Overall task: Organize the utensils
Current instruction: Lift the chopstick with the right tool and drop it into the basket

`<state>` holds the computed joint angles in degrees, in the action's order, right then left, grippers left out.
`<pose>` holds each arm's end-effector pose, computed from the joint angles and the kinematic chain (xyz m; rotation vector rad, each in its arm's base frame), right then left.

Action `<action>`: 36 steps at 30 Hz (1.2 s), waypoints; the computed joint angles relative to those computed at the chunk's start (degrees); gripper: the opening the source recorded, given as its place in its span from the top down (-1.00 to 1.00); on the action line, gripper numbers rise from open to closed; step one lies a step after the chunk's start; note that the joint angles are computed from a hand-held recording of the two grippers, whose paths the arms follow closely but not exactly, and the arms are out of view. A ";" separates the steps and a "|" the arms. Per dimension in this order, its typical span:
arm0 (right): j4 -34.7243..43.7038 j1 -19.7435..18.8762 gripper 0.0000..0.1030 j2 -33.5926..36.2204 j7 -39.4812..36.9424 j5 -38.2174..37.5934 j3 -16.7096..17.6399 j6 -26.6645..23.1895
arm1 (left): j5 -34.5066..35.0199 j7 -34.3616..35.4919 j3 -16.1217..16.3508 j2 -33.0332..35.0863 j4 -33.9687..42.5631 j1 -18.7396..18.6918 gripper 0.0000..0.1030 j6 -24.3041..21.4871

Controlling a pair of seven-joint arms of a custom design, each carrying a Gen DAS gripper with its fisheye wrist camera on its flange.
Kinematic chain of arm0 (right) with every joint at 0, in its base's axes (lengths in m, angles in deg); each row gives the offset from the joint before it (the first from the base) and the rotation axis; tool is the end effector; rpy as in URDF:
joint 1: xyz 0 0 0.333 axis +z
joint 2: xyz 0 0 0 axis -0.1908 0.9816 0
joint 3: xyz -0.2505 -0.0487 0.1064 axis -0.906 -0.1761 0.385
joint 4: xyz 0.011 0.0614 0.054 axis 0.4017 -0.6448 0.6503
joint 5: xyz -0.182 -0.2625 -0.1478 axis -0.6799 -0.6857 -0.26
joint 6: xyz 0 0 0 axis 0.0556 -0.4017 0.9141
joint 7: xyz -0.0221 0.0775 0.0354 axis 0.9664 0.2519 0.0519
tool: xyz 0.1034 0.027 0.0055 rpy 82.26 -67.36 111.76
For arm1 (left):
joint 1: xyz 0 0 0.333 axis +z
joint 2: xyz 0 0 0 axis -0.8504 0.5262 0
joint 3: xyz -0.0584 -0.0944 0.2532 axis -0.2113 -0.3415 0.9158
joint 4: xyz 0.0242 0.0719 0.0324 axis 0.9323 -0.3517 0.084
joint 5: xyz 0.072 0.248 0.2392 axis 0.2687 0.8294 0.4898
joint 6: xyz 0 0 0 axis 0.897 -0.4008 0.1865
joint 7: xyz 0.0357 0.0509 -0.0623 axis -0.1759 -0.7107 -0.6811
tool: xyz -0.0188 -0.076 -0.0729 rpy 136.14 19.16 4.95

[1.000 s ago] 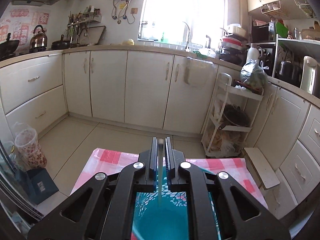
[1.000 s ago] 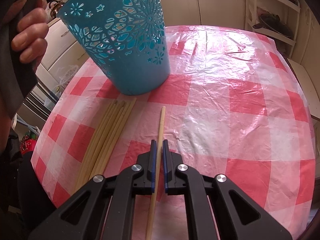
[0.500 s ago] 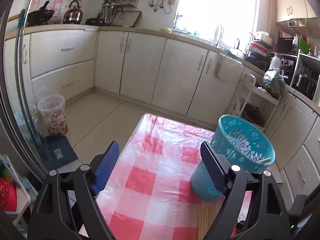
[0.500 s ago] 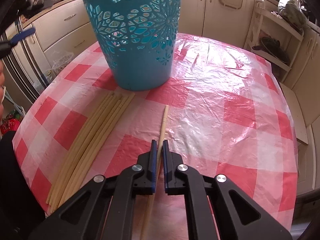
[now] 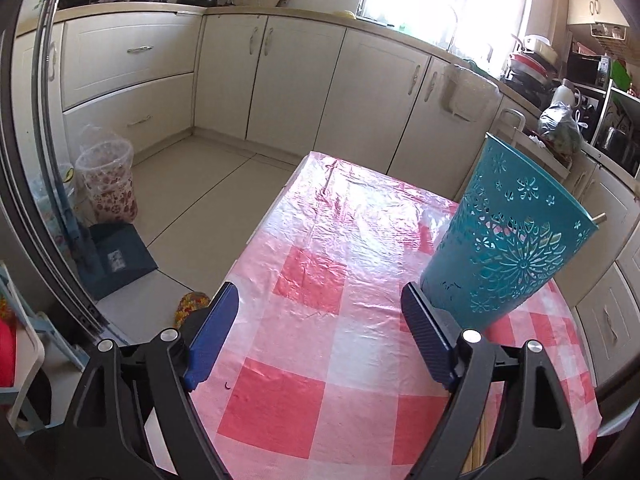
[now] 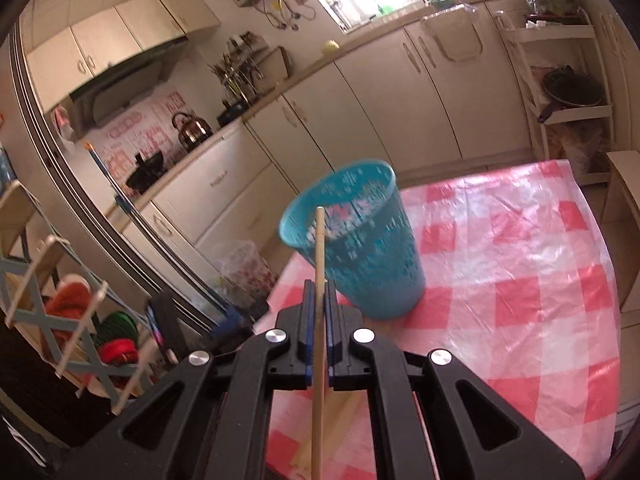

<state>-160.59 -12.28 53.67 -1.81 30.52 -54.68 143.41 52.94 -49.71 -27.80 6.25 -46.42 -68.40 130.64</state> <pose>0.4810 -0.0441 0.6171 -1.7095 1.1729 0.0775 0.4210 -0.2220 0.5118 -2.1489 1.1624 -0.8288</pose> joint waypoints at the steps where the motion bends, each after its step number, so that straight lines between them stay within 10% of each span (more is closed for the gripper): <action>1: 1.94 0.26 0.90 1.14 0.16 2.26 -0.45 -0.27 | -0.17 0.19 -0.01 0.38 0.20 -0.08 -0.55 0.14; 13: 14.22 8.57 0.89 15.48 4.89 5.83 9.92 40.05 | -0.19 0.39 0.25 1.21 -0.24 -0.39 -0.57 2.46; 22: 8.56 8.12 0.80 14.47 4.91 -1.35 9.93 39.41 | -0.78 0.36 0.43 1.10 -0.75 -0.05 -0.59 3.66; 30: -7.62 8.16 0.36 -2.24 -4.26 3.87 6.20 39.73 | -1.03 0.47 0.28 1.21 -0.54 0.02 -0.59 3.26; 36: -22.51 4.91 0.37 -10.09 5.82 -15.06 7.49 32.84 | -1.15 0.89 0.18 1.68 -0.09 -0.20 -0.61 2.51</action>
